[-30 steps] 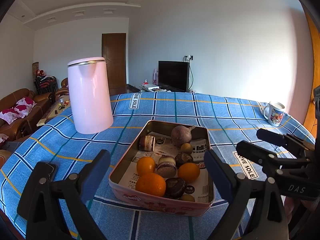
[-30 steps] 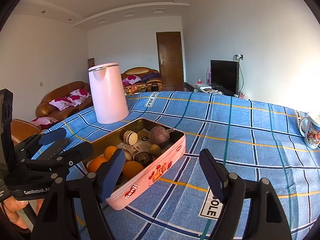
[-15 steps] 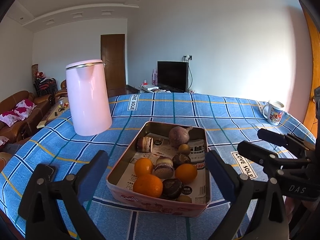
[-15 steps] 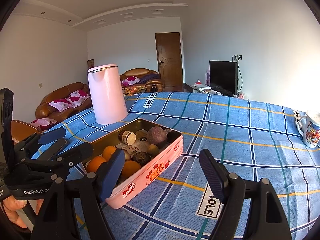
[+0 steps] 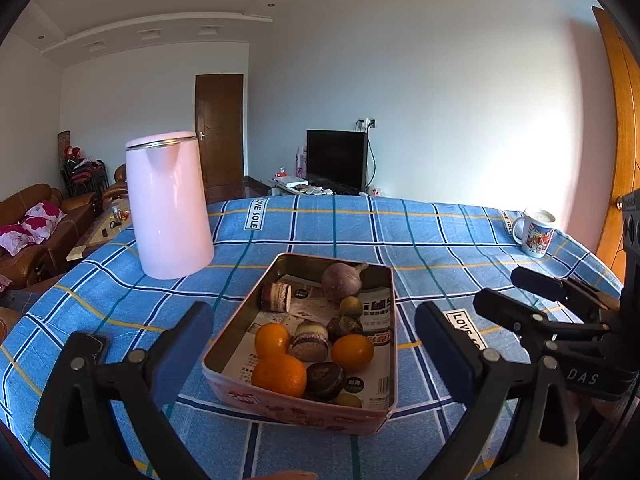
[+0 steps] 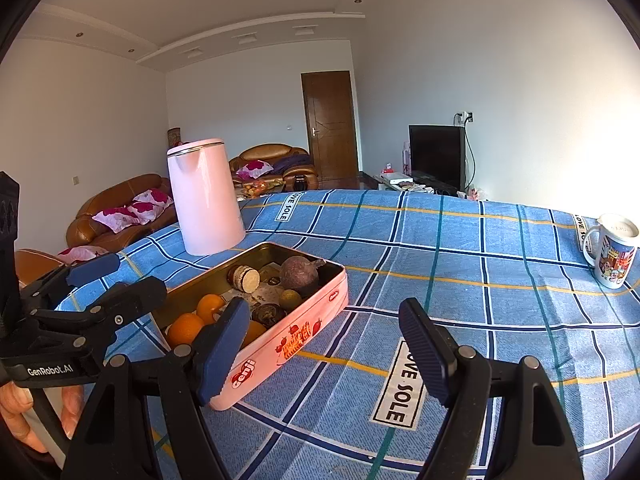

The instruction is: Organize fruits

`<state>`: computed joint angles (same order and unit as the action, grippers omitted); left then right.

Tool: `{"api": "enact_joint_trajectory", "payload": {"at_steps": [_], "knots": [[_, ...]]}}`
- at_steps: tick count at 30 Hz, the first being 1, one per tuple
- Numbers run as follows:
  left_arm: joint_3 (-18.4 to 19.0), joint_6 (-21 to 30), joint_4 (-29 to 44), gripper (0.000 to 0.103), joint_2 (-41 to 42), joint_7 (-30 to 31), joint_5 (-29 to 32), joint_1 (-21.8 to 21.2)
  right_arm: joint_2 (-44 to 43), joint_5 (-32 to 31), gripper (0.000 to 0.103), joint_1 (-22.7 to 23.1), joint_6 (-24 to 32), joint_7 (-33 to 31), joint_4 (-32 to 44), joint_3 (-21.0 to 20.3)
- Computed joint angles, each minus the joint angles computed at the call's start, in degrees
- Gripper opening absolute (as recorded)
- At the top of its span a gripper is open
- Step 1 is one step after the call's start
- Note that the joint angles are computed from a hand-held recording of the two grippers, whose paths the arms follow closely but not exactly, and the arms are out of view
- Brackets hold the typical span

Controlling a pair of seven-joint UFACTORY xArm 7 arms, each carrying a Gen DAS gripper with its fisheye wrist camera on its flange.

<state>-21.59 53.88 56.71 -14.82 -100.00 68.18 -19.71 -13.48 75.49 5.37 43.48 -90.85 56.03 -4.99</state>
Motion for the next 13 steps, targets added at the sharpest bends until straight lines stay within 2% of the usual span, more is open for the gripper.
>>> {"api": "enact_joint_trajectory", "payload": {"at_steps": [13], "knots": [[0.38, 2.31, 0.89, 0.102, 1.54, 0.72, -0.87, -0.88, 1.57, -0.80, 0.078, -1.78, 0.83, 0.73, 0.78, -0.69]]}}
